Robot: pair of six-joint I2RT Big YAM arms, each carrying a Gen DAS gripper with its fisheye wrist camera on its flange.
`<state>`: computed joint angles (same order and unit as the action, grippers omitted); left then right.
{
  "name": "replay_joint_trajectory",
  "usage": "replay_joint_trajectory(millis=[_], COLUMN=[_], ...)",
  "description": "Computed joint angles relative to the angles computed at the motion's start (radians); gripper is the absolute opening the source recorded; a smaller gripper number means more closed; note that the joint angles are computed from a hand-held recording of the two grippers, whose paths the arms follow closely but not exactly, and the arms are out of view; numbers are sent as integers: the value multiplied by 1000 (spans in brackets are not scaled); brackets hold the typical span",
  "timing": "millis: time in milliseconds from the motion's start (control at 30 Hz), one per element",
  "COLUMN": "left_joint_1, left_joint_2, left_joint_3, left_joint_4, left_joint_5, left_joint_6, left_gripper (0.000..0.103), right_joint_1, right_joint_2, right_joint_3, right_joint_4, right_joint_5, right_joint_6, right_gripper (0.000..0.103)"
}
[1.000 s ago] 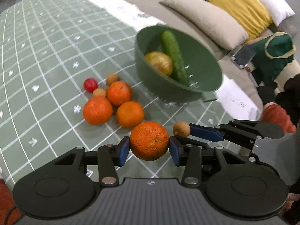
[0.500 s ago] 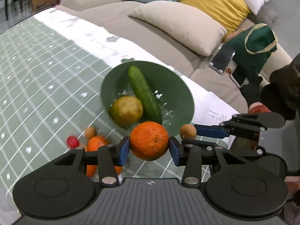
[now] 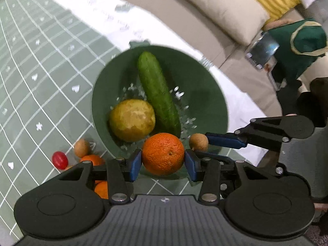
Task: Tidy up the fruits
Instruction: 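Carry the orange with the left tool while the right tool carries the brown fruit to the colander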
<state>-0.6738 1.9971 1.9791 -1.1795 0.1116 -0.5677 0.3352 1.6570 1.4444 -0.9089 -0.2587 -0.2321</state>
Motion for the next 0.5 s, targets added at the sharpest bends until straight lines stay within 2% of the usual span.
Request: replay_joint_trajectory(millis=[267,500], left_joint_1=[7,2], left_joint_2=[108,185], left_joint_3=[139,261], left_joint_4=[-129,-244], left_joint_5=[1,-11], left_joint_6=[6,49], left_gripper=[51,52], right_joint_1=[-8,-5], right_joint_2=[94,149], right_joint_3=[89,144], right_joint_4=[-90,-158], right_joint_5=[-45,-54], right_joint_6=[-28,-54], right_gripper=[21,21])
